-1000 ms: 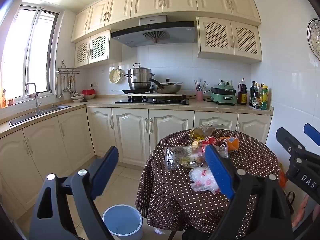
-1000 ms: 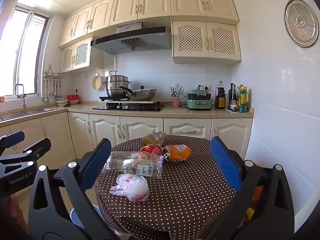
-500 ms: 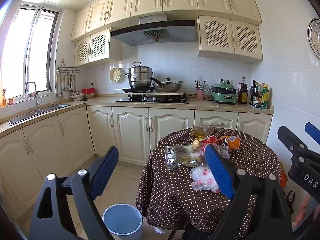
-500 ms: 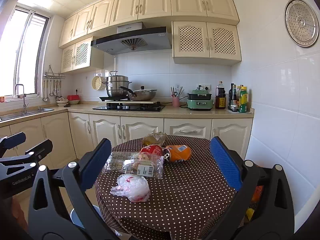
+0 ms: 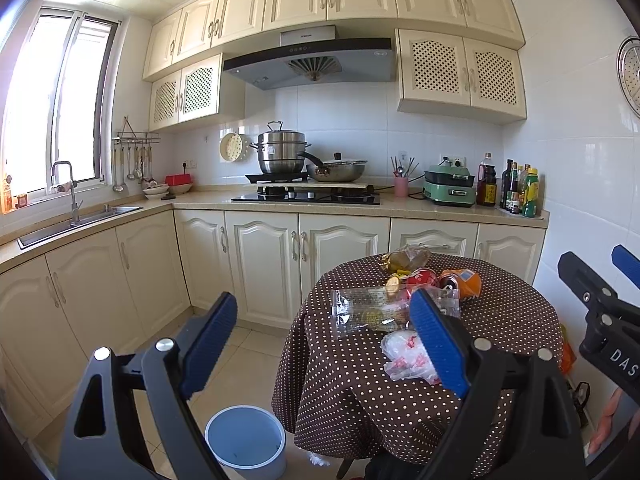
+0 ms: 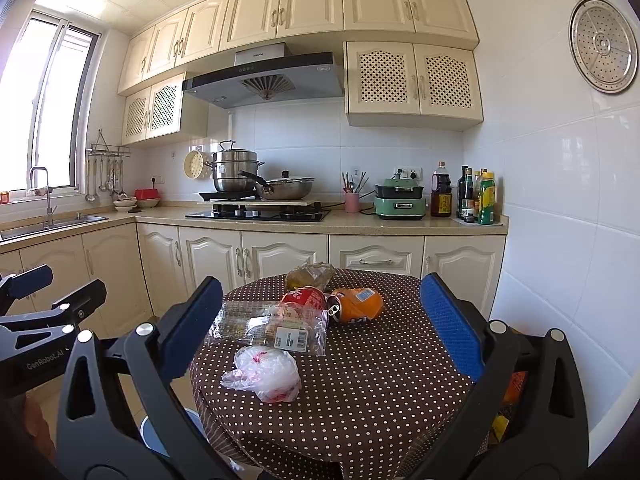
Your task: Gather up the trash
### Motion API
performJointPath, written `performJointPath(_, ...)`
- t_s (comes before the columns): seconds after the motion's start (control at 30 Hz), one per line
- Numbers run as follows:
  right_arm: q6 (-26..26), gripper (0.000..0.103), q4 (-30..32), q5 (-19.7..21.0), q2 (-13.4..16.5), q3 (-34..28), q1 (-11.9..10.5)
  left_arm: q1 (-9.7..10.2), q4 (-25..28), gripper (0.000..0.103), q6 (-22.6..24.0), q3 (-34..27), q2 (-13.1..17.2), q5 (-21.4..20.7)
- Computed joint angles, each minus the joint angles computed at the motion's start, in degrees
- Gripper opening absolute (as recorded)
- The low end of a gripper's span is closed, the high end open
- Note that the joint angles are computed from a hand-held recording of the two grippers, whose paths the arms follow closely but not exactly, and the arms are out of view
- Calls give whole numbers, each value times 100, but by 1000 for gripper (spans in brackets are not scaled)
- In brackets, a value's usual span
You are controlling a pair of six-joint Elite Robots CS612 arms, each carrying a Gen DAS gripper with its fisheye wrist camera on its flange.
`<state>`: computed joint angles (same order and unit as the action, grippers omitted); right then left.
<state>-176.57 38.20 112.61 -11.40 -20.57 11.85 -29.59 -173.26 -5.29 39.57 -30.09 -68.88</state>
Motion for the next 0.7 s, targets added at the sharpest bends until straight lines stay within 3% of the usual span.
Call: performJointPath(0.7, 25, 97, 51, 15, 121, -118, 22, 9, -4, 87, -14, 70, -6, -1)
